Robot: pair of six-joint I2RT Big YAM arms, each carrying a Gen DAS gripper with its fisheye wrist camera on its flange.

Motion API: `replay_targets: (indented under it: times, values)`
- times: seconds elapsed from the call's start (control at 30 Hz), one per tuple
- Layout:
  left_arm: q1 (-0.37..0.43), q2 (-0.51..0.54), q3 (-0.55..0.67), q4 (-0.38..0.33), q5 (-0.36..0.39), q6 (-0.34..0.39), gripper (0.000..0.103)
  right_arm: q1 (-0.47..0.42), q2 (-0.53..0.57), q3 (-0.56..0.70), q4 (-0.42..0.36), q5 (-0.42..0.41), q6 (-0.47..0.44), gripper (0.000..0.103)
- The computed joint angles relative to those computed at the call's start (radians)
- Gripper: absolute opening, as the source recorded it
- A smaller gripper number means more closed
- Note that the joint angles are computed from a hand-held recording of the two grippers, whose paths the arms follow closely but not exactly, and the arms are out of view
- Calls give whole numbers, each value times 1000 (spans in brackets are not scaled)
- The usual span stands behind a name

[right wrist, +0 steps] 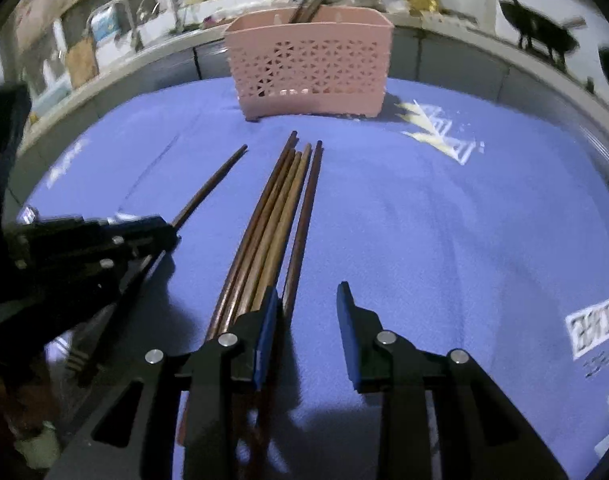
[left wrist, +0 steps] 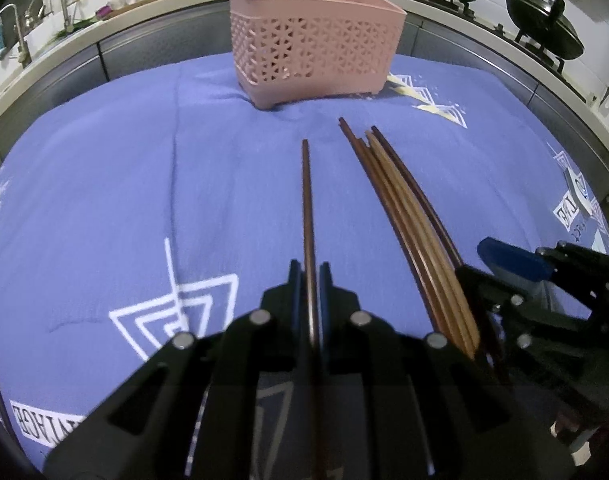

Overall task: Organize utensils
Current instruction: 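Close the right tool on a chopstick while the left tool holds its chopstick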

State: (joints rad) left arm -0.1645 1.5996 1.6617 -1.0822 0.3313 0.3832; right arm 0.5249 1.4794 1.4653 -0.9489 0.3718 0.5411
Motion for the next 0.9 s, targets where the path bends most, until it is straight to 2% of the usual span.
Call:
replay_targets:
  times: [0.23, 0.43, 0.9]
  values:
    - [11, -7, -14, 13, 23, 18, 8, -37, -39, -48, 18, 28, 27, 12]
    - [14, -5, -14, 20, 21, 23, 8, -62, -77, -93, 36, 17, 36, 12]
    - [6, -22, -42, 60, -4, 23, 8, -47, -91, -118, 69, 47, 38, 12]
